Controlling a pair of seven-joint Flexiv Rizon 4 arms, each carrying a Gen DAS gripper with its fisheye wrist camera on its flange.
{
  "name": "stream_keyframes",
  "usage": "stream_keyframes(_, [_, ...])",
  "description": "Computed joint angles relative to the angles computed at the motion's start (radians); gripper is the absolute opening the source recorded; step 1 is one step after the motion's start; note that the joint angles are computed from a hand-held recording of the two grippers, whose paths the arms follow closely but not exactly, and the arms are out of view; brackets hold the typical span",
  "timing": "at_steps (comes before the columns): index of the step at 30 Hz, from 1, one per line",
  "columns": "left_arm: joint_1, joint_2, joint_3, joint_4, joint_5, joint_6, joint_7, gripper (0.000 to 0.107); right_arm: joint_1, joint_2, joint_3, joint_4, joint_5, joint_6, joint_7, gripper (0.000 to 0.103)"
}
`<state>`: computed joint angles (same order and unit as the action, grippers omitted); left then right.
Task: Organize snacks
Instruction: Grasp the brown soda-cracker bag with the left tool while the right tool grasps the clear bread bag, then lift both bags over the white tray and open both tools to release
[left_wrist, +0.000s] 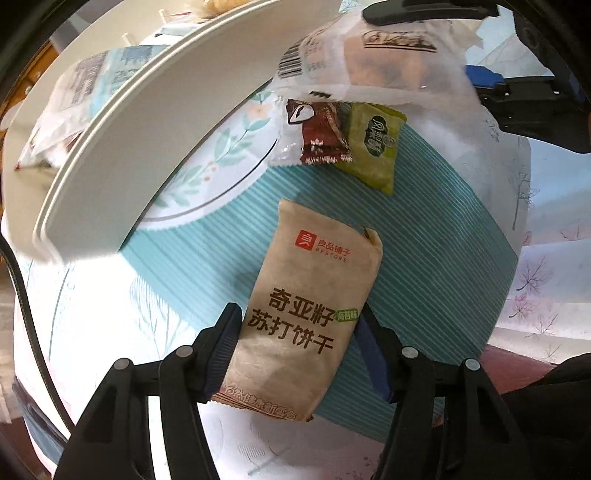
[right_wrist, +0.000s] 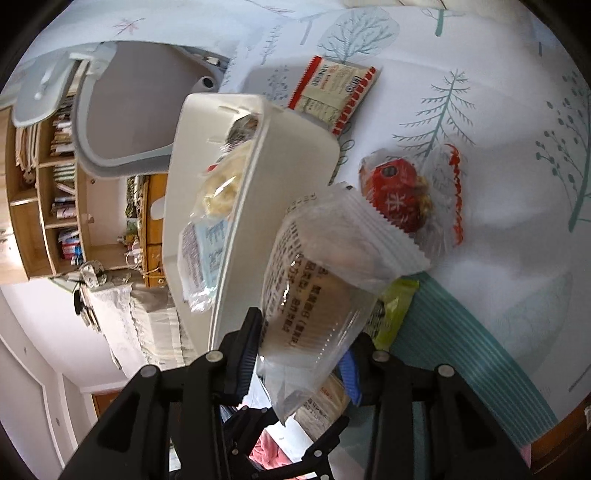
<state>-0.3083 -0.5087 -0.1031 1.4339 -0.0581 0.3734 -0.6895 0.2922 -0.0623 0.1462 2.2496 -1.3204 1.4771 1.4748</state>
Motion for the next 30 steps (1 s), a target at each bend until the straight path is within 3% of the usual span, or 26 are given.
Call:
stream_keyframes(3, [0.008,0.023,0.004,0.009,-0.012,-0.01,-0.017,0.06,0.008,0.013,0.012,-0.007,0.02,-0.013,-0.047,0.039])
stream_keyframes(8, [0.037,0.079,0.007,0.041,-0.043,-0.016,-0.017,0.06,0.038,0.034,0.045,-0.026,0.147,-0.069,-0.232,0.039])
stream_keyframes(14, [0.076,0.142,0.008,0.05,-0.102,-0.061,-0.019,0.061,0.094,0.061,0.093,-0.088,0.414,-0.234,-0.609,0.039])
stream_keyframes(18, [0.088,0.147,0.01,0.004,-0.127,-0.096,-0.042,0.061,0.122,0.074,0.107,-0.154,0.516,-0.376,-0.831,0.038])
stream_keyframes(23, [0.091,0.087,0.0,-0.135,-0.134,-0.14,-0.101,0.061,0.145,0.068,0.113,-0.238,0.566,-0.545,-1.04,0.035])
stream_keyframes(30, [0.08,-0.038,-0.014,-0.355,-0.185,-0.186,-0.247,0.061,0.139,0.032,0.084,-0.299,0.556,-0.568,-1.165,0.034])
